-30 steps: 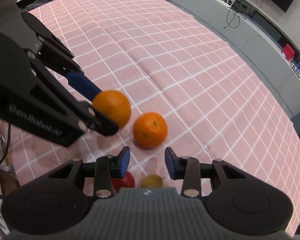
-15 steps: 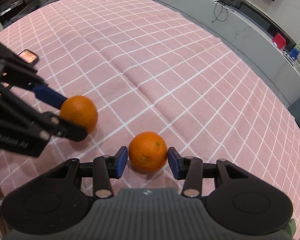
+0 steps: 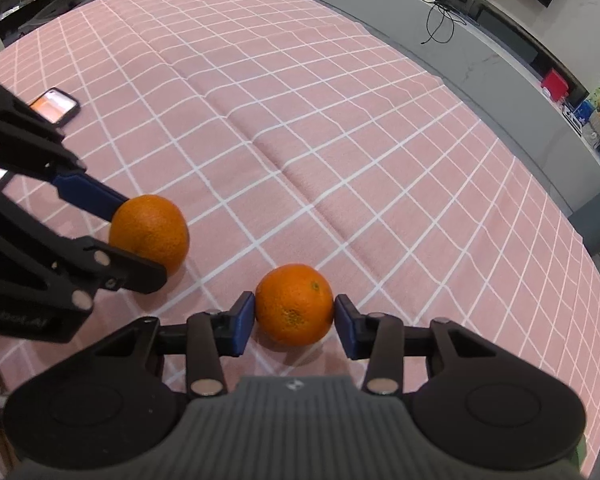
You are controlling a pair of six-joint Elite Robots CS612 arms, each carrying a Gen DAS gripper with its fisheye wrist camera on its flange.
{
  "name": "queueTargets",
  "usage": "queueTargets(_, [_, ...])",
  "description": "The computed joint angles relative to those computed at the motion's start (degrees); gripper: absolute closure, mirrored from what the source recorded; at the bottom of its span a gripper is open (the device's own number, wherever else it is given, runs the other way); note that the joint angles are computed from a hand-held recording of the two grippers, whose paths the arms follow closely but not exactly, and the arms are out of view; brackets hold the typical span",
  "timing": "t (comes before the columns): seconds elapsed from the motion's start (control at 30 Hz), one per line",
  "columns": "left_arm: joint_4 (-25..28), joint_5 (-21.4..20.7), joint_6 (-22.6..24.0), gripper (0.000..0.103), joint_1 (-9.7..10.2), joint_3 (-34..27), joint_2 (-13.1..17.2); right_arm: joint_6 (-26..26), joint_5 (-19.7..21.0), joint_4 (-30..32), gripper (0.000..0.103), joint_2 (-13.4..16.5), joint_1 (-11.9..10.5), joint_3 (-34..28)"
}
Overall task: Organize fruits
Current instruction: 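Grasp a mandarin with the left tool while the right tool grasps another mandarin, then carry both mandarins over the green colander and release them inside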
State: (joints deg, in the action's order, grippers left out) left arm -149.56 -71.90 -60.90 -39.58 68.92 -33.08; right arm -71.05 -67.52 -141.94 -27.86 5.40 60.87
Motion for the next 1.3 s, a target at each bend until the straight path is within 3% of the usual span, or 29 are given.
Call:
queueTargets(0.33, [2.11,2.52,3.01,0.055,-1.57,-2.27,-0.36,-4.02,2.17,0.06,0.064,-5.47,-2.48,6.51])
queueTargets(0.73, [2.62,3.26,13.35,0.055,-3.43,-9.77,2.06,-5.64,3.55,2.69,0.064,-9.57,-6.61,9.16])
queueTargets(1.0, [3.77,1.18,20.99,0.055,-4.09,-20.67,7.24,-3.93,0.62,0.38,0.064,-9.88,-9.3,8.86])
queueTargets(1.3, [8.97,-5.61,25.82,0.055,-3.6,-36.31,15.67,0.84,-3.07,2.68,0.063,-7.73,-11.35,5.11])
